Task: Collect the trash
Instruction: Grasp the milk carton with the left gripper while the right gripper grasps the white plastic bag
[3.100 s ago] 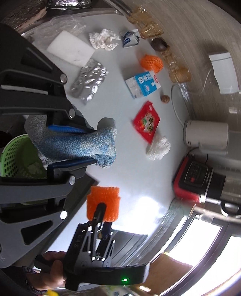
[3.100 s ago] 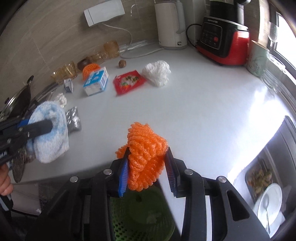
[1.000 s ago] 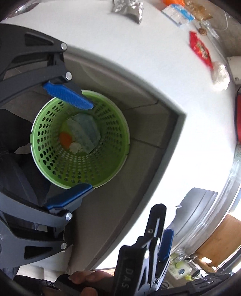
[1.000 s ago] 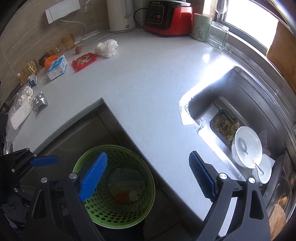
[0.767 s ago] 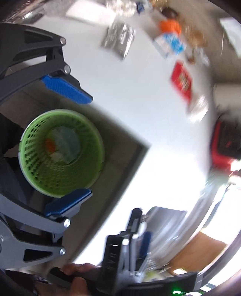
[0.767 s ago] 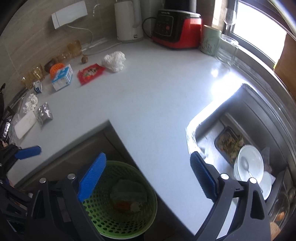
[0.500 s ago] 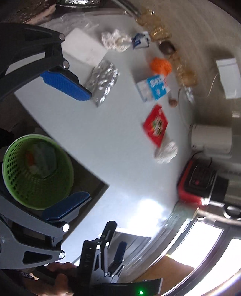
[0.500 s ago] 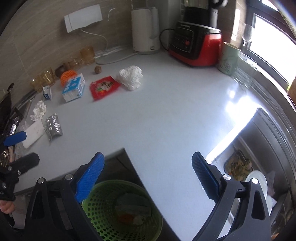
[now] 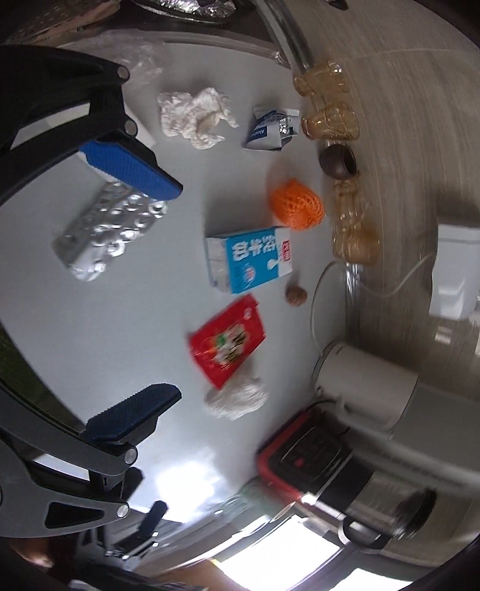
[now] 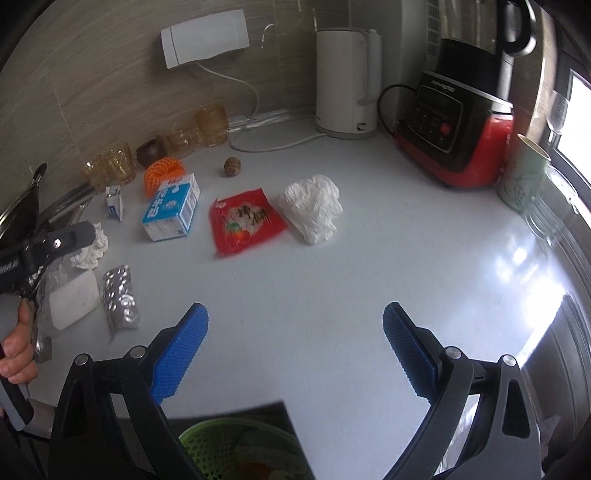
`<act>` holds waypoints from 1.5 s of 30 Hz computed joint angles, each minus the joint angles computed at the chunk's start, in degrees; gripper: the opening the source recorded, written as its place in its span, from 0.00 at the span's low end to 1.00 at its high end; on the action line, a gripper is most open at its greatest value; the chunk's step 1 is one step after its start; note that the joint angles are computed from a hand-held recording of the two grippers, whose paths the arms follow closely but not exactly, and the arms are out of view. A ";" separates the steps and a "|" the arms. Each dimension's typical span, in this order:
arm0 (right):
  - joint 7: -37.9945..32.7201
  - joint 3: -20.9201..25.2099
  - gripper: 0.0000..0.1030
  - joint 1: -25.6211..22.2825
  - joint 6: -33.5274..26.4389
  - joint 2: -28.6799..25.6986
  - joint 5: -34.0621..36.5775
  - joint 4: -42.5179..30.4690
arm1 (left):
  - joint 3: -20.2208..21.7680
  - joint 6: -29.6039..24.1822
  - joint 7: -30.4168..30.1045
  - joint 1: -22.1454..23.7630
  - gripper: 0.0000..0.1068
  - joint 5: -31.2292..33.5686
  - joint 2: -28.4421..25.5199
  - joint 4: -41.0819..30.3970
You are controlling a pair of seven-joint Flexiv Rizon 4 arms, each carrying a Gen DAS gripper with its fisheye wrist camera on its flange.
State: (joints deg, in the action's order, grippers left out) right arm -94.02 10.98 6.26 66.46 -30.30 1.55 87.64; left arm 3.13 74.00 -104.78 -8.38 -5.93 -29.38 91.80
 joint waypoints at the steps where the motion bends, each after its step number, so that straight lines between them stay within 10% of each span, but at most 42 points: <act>1: -0.32 0.09 0.93 0.03 -0.29 -0.98 -0.10 -1.36 | 0.31 -0.54 -0.61 -0.05 0.89 -0.16 -1.01 -1.45; 26: -9.04 -0.39 0.95 2.90 -21.63 -31.38 2.24 -49.55 | 3.38 -35.49 -10.73 1.69 0.80 7.39 -30.79 -51.21; 31: -9.29 -1.08 0.95 3.24 -23.43 -32.94 3.15 -52.46 | 2.97 -37.49 -10.11 1.76 0.60 8.63 -32.10 -53.90; 42: -6.54 -2.69 0.94 4.23 -30.02 -38.17 3.21 -62.03 | 2.26 -31.92 -9.63 1.96 0.60 9.13 -28.76 -48.06; 45: -5.86 -2.59 0.79 4.41 -33.51 -40.41 3.47 -66.40 | 2.94 -28.68 -9.43 1.24 0.60 10.12 -26.00 -43.86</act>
